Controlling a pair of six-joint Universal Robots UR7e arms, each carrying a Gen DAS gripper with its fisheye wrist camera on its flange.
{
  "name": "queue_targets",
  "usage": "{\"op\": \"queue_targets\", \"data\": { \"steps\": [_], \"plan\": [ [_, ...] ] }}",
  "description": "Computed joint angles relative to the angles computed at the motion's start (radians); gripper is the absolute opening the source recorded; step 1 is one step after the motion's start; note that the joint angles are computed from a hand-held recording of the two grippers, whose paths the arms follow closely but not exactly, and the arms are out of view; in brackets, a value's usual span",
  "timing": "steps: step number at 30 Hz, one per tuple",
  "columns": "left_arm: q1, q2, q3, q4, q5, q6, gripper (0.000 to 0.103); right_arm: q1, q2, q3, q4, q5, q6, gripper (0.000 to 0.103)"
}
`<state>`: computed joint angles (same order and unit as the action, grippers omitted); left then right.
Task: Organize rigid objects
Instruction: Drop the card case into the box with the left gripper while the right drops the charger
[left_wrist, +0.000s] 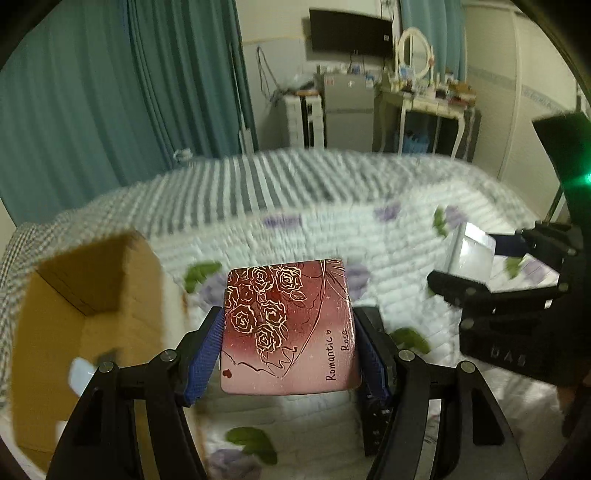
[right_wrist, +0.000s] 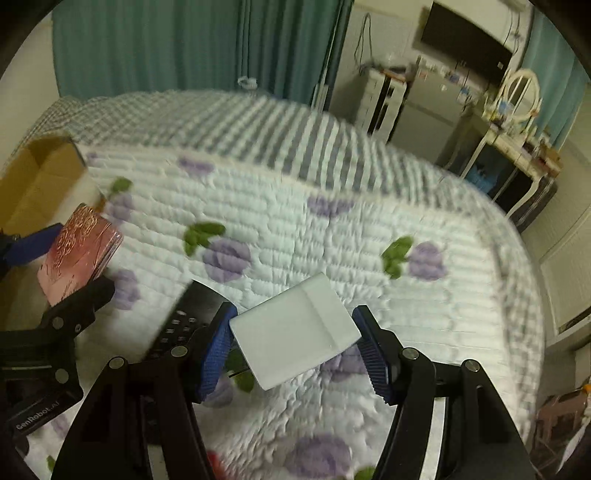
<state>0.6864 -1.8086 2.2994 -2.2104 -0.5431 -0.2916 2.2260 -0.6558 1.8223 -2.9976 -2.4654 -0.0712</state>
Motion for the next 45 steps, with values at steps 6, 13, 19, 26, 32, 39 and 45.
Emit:
{"op": "queue_targets", "data": {
  "steps": [6, 13, 19, 26, 32, 39, 45],
  "plan": [
    [-0.076, -0.163, -0.083, 0.198, 0.031, -0.007, 0.068, 0.121, -0.037, -0.015, 0.011, -0.017, 0.064, 0.064],
    [-0.017, -0.27, -0.189, 0.364, 0.089, 0.071, 0.068, 0.248, 0.025, -0.169, 0.12, 0.01, 0.095, 0.064],
    [0.144, -0.254, -0.212, 0.217, 0.083, 0.263, 0.068, 0.282, 0.15, -0.349, 0.155, 0.08, 0.071, 0.064],
    [0.342, -0.159, -0.223, -0.001, -0.045, 0.445, 0.068, 0.25, 0.283, -0.485, 0.15, 0.145, 0.056, 0.064],
    [0.4, -0.124, -0.246, -0.009, -0.118, 0.48, 0.07, 0.222, 0.352, -0.55, 0.139, 0.168, 0.031, 0.064],
    [0.376, -0.137, -0.239, 0.018, -0.082, 0.458, 0.071, 0.206, 0.365, -0.561, 0.145, 0.177, 0.059, 0.064],
    [0.296, -0.23, -0.233, 0.083, -0.04, 0.384, 0.071, 0.222, 0.337, -0.536, 0.172, 0.139, 0.088, 0.064]
  ]
}}
